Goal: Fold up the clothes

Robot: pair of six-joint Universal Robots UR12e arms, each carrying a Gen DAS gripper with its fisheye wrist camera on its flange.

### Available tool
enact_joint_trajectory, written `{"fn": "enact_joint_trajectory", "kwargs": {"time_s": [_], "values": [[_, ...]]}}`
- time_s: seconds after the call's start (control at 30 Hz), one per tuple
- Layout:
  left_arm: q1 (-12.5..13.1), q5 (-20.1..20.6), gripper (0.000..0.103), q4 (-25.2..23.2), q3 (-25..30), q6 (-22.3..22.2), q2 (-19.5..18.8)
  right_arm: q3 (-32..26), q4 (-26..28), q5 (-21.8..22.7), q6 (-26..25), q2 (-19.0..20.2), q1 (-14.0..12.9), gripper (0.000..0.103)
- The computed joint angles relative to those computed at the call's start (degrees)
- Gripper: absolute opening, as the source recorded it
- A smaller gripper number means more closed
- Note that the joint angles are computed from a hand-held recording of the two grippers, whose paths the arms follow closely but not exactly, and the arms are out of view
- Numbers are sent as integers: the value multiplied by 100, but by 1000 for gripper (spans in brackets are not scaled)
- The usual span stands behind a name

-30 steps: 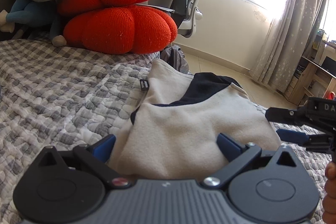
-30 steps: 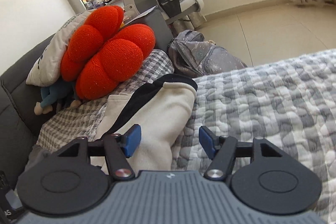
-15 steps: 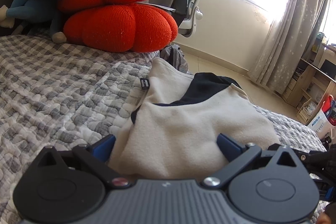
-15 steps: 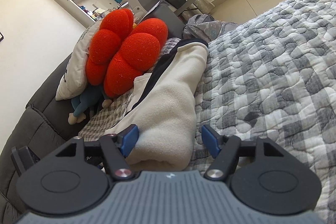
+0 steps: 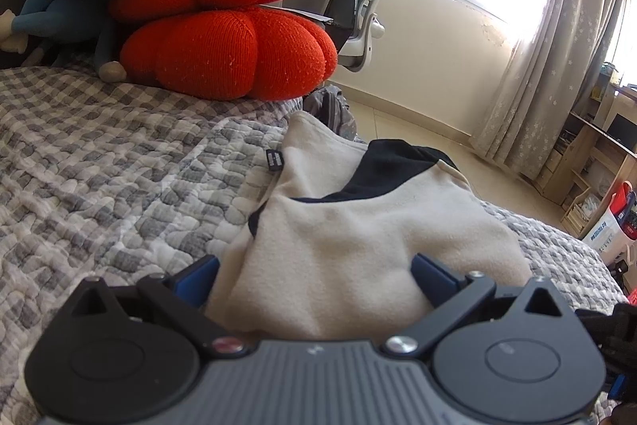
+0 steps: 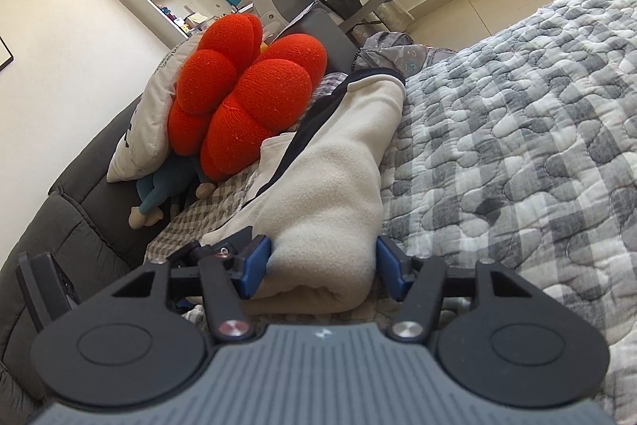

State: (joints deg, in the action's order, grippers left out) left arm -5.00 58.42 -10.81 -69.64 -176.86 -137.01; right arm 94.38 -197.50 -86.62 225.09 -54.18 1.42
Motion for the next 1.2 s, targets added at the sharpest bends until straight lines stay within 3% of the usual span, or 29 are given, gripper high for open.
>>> {"fn": "enact_joint_trajectory", "kwargs": {"time_s": [0.13,0.3,0.43,0.67,0.83,1.0,1.2], "values": [[22,-72,103,-22,9,-78,-7,-29,114,-121,-213,10,36,55],[64,-161,103,-79,-4,-156,10,-151,497,-672,-806,5,202,51],[185,-508,103,-621,128,-249,20,-80,310,-412,-519,23,116,51],[455,-971,102,-684,177,-1286,-4,-100,270,-587,-554,42,166,52],[466,-1178,102,-1351,245,-709,42,-102,259,-609,-556,46,172,52],[515,-1400,102,-1524,328,-919,-2,-97,243,-610,-542,44,175,52],[552,-1607,102,-1283,242,-1127,44,-97,212,-581,-499,52,165,52]]}}
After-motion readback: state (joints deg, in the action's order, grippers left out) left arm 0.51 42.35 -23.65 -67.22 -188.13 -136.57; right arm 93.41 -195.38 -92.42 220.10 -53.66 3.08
